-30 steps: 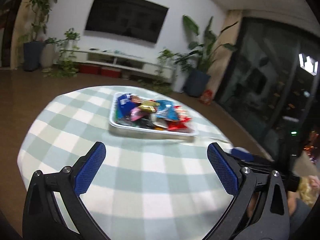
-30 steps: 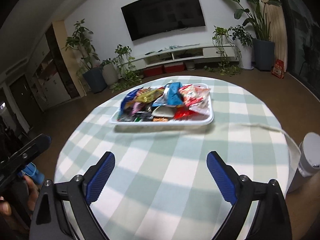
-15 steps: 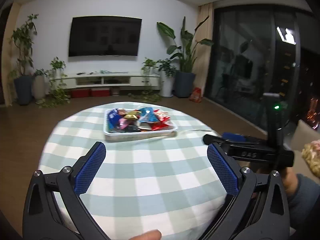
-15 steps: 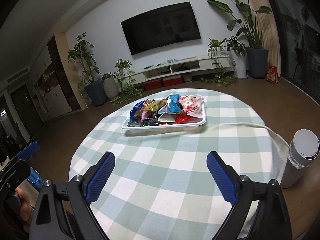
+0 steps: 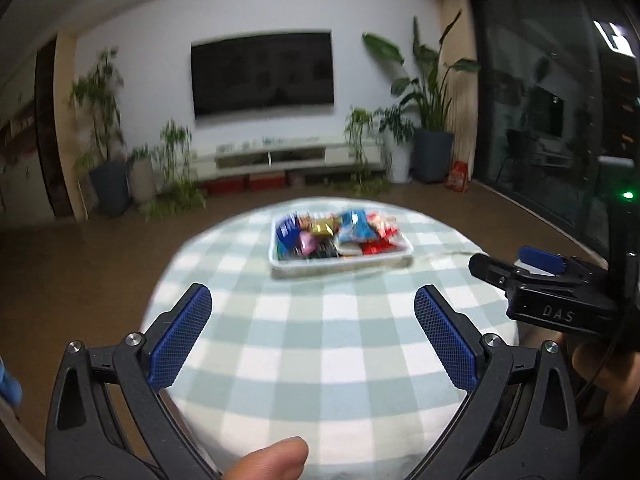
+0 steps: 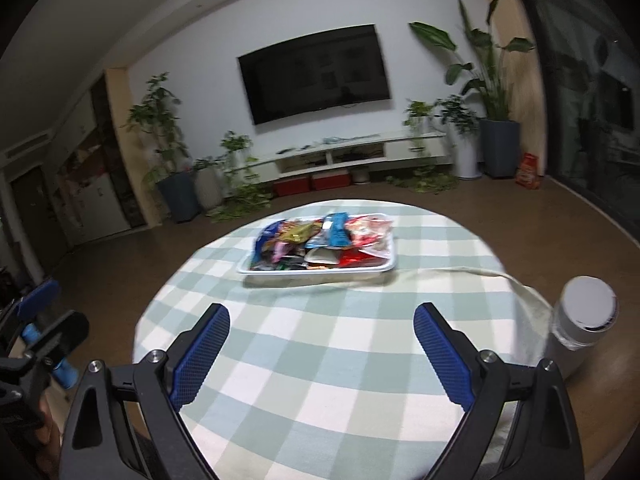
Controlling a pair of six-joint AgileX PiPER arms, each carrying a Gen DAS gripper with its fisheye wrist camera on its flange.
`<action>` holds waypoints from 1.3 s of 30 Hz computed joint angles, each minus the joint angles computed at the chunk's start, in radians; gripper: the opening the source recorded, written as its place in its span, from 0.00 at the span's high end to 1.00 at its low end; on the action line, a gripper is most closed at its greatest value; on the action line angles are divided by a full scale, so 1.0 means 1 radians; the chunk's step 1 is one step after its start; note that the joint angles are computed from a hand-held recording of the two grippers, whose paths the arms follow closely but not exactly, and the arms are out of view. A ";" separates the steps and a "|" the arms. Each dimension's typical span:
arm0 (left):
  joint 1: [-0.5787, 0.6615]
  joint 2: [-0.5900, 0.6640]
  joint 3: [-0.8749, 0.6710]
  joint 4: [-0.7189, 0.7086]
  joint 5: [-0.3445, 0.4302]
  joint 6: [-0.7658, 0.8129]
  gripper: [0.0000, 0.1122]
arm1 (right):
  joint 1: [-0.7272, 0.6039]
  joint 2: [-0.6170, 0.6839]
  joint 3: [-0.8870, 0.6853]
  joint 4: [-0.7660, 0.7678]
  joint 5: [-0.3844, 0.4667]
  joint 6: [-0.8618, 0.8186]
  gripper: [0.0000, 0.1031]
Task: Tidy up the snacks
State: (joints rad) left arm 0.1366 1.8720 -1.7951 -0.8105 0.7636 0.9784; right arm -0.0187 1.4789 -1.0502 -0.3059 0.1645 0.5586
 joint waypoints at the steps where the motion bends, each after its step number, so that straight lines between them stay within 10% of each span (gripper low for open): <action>1: -0.001 0.022 -0.038 0.035 0.045 -0.066 0.09 | 0.010 -0.003 -0.003 -0.069 0.017 0.073 0.06; 10: 0.006 0.134 -0.206 0.092 0.189 -0.228 0.09 | 0.060 -0.018 -0.004 -0.290 0.088 0.297 0.05; 39: -0.041 0.125 -0.126 0.254 0.053 -0.322 0.09 | 0.167 0.012 -0.041 -0.490 0.319 0.483 0.05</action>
State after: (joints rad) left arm 0.0953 1.9968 -1.9210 -0.5567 0.8168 0.6567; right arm 0.1488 1.4906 -1.0908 -0.7956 0.4832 1.0421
